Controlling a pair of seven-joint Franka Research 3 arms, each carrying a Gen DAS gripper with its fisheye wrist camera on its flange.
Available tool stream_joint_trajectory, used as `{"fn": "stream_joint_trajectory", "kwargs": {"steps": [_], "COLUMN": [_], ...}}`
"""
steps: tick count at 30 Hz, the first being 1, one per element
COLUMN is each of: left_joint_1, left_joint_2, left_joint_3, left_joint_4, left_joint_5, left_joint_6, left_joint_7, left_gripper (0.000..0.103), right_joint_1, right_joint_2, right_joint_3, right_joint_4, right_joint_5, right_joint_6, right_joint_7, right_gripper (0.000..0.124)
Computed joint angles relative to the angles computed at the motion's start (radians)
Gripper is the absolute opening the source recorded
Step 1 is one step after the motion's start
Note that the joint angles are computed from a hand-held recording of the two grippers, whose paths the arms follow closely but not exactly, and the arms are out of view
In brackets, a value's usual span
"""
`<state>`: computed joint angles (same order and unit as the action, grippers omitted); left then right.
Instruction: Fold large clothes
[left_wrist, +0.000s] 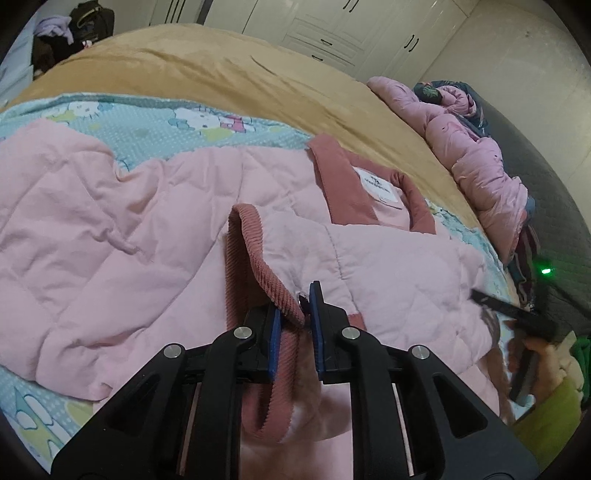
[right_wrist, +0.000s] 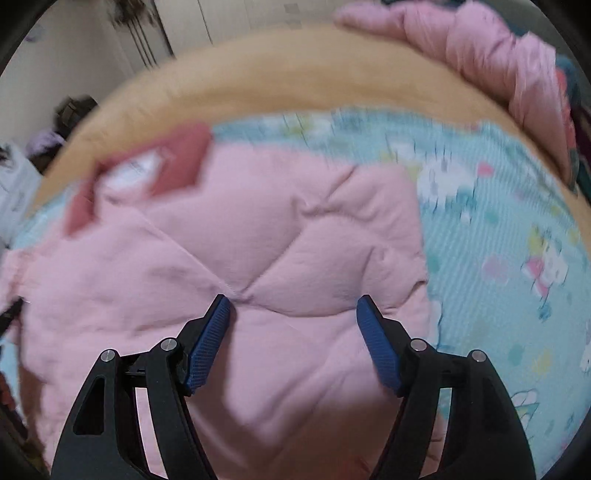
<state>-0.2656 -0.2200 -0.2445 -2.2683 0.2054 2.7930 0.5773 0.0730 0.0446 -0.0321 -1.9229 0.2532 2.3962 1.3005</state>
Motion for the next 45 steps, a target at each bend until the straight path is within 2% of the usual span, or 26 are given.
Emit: {"fn": "stream_joint_trajectory", "kwargs": {"steps": [5,7,8,10,12,14,17,19,20,21,22,24,26,28,30,33,36,41,45], "left_joint_1": [0.005,-0.006,0.006,0.039,0.065,0.043,-0.028,-0.05,-0.061,-0.069,-0.072,-0.074,-0.079,-0.09,-0.096,-0.099,-0.104,-0.104,-0.106], "left_joint_2": [0.022,0.01,-0.012,-0.06,-0.09,-0.069,0.03,0.095,0.125,0.139,0.141,0.134,0.139,0.121,0.083,0.058,0.036,-0.017,-0.098], "left_joint_3": [-0.004,0.009,-0.004,-0.048,-0.104,-0.113,-0.094,-0.101,-0.098,-0.089,-0.073,-0.06,-0.066,-0.065,-0.056,-0.069,-0.068,-0.081,-0.084], "left_joint_4": [0.013,0.001,0.002,0.007,0.046,0.086,0.168,0.224,0.246,0.248,0.218,0.179,0.188,0.186,0.157,0.172,0.171,0.163,0.115], "left_joint_5": [0.011,-0.023,0.005,0.114,0.235,0.263,0.204,0.214,0.204,0.184,0.138,0.131,0.181,0.161,0.118,0.132,0.107,0.106,0.1], "left_joint_6": [-0.021,-0.018,-0.049,-0.087,-0.162,-0.194,-0.236,-0.325,-0.375,-0.388,-0.346,-0.291,-0.315,-0.326,-0.295,-0.334,-0.326,-0.361,-0.354], "left_joint_7": [-0.013,0.002,-0.025,-0.088,-0.15,-0.148,-0.046,-0.026,-0.023,-0.024,-0.038,-0.065,-0.076,-0.064,-0.042,-0.032,-0.04,-0.077,-0.109], "left_gripper": [0.009,0.011,0.014,0.028,0.049,0.056,0.061,0.062,0.065,0.067,0.067,0.069,0.07,0.073,0.082,0.093,0.094,0.094,0.094], "right_joint_1": [0.005,0.007,0.006,0.013,0.032,0.046,0.045,0.036,0.038,0.044,0.048,0.052,0.052,0.054,0.069,0.077,0.082,0.085,0.096], "right_joint_2": [0.017,-0.008,-0.049,-0.136,-0.216,-0.254,-0.258,-0.246,-0.238,-0.241,-0.234,-0.222,-0.222,-0.23,-0.265,-0.329,-0.393,-0.486,-0.565], "right_joint_3": [0.0,0.0,0.002,0.0,-0.006,-0.004,0.018,0.037,0.036,0.033,0.031,0.03,0.039,0.036,0.013,0.005,0.007,0.008,0.004], "right_joint_4": [-0.004,-0.015,-0.047,-0.113,-0.181,-0.219,-0.239,-0.247,-0.249,-0.263,-0.269,-0.271,-0.274,-0.274,-0.277,-0.304,-0.332,-0.379,-0.425], "right_joint_5": [-0.029,-0.053,-0.021,0.125,0.218,0.237,0.17,0.088,0.083,0.091,0.094,0.099,0.066,0.059,0.132,0.189,0.201,0.198,0.211], "right_joint_6": [0.027,0.029,0.049,0.07,0.078,0.068,0.04,0.04,0.035,0.049,0.057,0.068,0.083,0.079,0.044,0.048,0.059,0.075,0.099], "right_joint_7": [0.022,0.031,0.002,-0.131,-0.231,-0.259,-0.203,-0.134,-0.117,-0.116,-0.114,-0.097,-0.062,-0.048,-0.087,-0.119,-0.137,-0.142,-0.142], "right_gripper": [0.072,0.072,0.072,0.073,0.077,0.077,0.077,0.077,0.078,0.08,0.081,0.081,0.082,0.082,0.083,0.093,0.095,0.098,0.099]}}
